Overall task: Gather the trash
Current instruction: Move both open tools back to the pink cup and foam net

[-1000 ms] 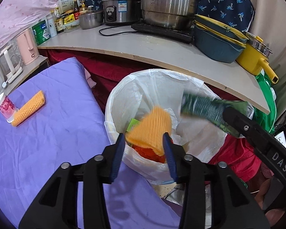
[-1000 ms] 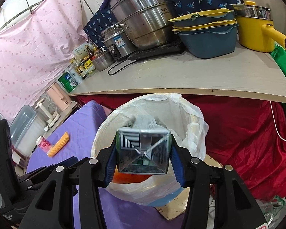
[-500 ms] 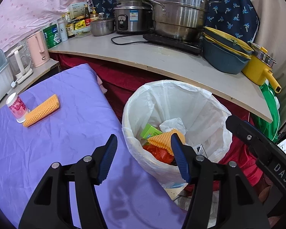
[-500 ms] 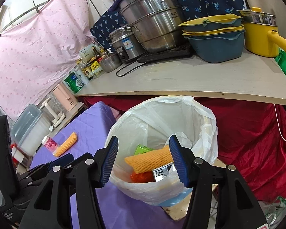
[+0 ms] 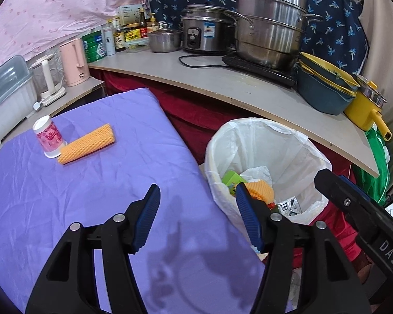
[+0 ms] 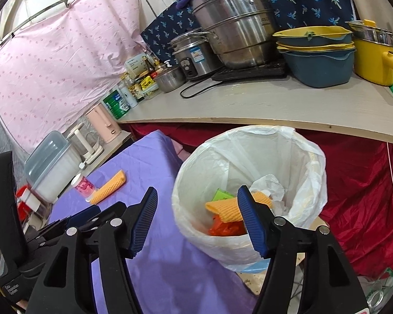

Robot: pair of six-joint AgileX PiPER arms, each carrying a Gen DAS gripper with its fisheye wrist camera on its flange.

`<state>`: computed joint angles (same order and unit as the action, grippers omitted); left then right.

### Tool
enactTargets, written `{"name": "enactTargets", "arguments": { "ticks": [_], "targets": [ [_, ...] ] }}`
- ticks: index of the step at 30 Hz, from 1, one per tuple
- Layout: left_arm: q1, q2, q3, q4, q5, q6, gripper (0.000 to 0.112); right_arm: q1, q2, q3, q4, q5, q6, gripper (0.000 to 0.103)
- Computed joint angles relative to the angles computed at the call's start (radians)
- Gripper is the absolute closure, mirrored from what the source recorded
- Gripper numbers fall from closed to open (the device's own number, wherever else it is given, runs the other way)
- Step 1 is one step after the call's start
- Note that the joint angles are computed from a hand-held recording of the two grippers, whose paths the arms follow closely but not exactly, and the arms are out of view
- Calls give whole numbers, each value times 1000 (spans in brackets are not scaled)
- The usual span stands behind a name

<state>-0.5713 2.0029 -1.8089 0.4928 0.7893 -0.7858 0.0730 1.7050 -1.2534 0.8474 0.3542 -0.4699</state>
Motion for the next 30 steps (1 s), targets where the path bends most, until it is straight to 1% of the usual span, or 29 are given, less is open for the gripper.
{"name": "enactTargets", "arguments": {
  "ticks": [5,7,13,16,22,25,30],
  "targets": [
    [30,-75,122,44,-41,-66,46,63,2,-19,-77,-1,78,41],
    [47,-109,178,77,-56,-107,42,91,10,-30,-109,-2,112,41],
    [126,-193,306,97,-99,-142,41,180,50,-86,-220,1,236,41],
    [171,-225,359,92,-122,-138,41,231,79,-127,-302,3,326,41],
    [260,-275,444,87,-162,-123,41,310,145,-220,-408,25,446,41],
    [311,-292,481,75,-188,-108,38,352,195,-293,-481,52,523,41],
    [399,-314,529,48,-232,-71,36,399,285,-427,-545,104,600,41]
  ]
}}
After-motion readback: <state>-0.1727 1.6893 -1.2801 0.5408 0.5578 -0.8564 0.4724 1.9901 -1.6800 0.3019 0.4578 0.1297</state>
